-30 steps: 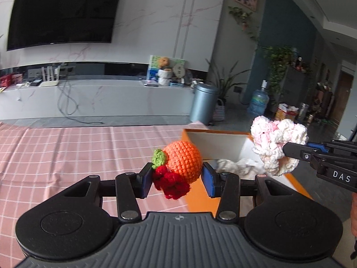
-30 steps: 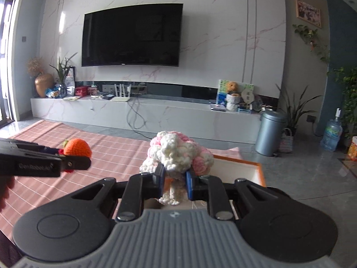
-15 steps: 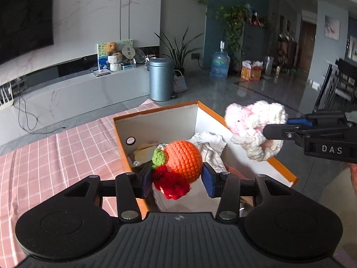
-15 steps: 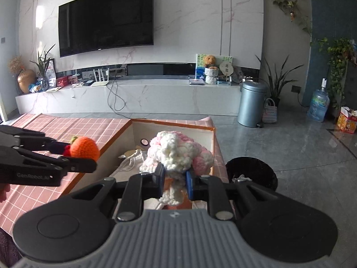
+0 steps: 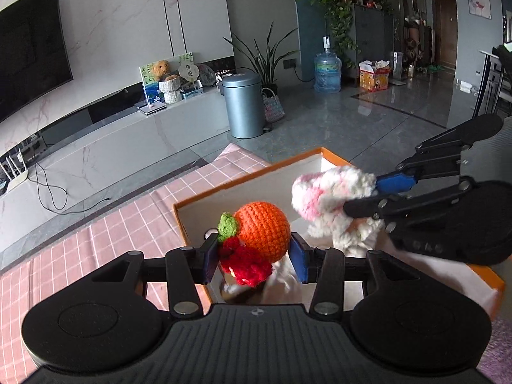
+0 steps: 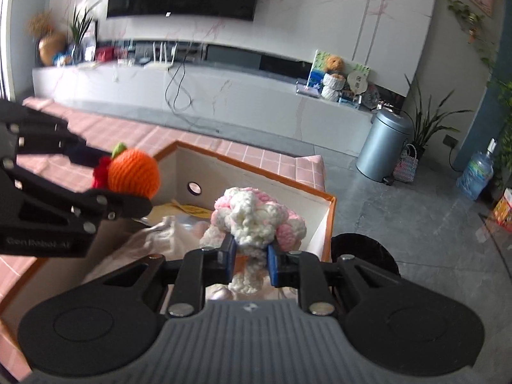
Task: Organize soft objects
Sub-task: 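Carry the orange fruit and knitted toy over the orange box with both grippers, then open both grippers to drop the fruit and knitted toy into the box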
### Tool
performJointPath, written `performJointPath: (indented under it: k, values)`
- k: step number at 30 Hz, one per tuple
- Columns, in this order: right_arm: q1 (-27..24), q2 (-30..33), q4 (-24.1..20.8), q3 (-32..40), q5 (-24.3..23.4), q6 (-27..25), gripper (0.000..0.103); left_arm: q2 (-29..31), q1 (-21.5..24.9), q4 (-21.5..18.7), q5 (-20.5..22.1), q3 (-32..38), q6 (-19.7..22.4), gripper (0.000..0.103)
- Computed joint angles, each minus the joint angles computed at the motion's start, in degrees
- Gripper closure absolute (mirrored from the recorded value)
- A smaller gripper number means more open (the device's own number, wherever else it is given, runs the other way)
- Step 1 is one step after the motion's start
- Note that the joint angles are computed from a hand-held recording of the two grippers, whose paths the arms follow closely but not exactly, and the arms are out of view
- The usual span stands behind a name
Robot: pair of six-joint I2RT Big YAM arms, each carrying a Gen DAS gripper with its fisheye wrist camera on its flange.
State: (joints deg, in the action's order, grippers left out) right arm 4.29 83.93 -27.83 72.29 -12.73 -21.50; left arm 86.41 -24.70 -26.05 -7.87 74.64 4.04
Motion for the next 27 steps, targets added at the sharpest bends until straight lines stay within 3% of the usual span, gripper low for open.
performJointPath:
  k: [9, 13, 15, 19, 21, 23, 27]
  values:
    - [2.2, 8.5, -4.5, 8.7, 4.0, -5.8, 0.082, 4.7, 0.5, -1.3, -0.7, 4.0, 5.3, 0.051]
    - [3.1, 10.5, -7.2, 10.9, 5.6, -6.8, 0.08, 5.7, 0.5, -3.7, -1.1, 5.0, 4.9, 0.05]
    - [3.3, 11.1, -8.2, 11.4, 6.0, -7.1, 0.074, 5.9, 0.7, -5.0, -0.1, 5.4, 4.4, 0.05]
    - [3.7, 11.0, -8.3, 10.4, 7.1, -7.5, 0.069, 5.9, 0.4, -4.8, -1.1, 4.9, 5.0, 0.048]
    - [3.9, 10.6, -7.7, 9.7, 7.5, -7.7, 0.067, 6.2, 0.2, -5.4, -1.6, 5.4, 5.1, 0.045]
    - [3.9, 10.1, -7.5, 9.3, 7.6, -8.0, 0.06, 6.3, 0.0, -5.4, -2.7, 5.7, 5.7, 0.035]
    - [4.2, 8.9, -5.6, 7.6, 9.2, -9.7, 0.051, 5.6, -0.4, -3.0, -4.5, 4.3, 6.6, 0.024]
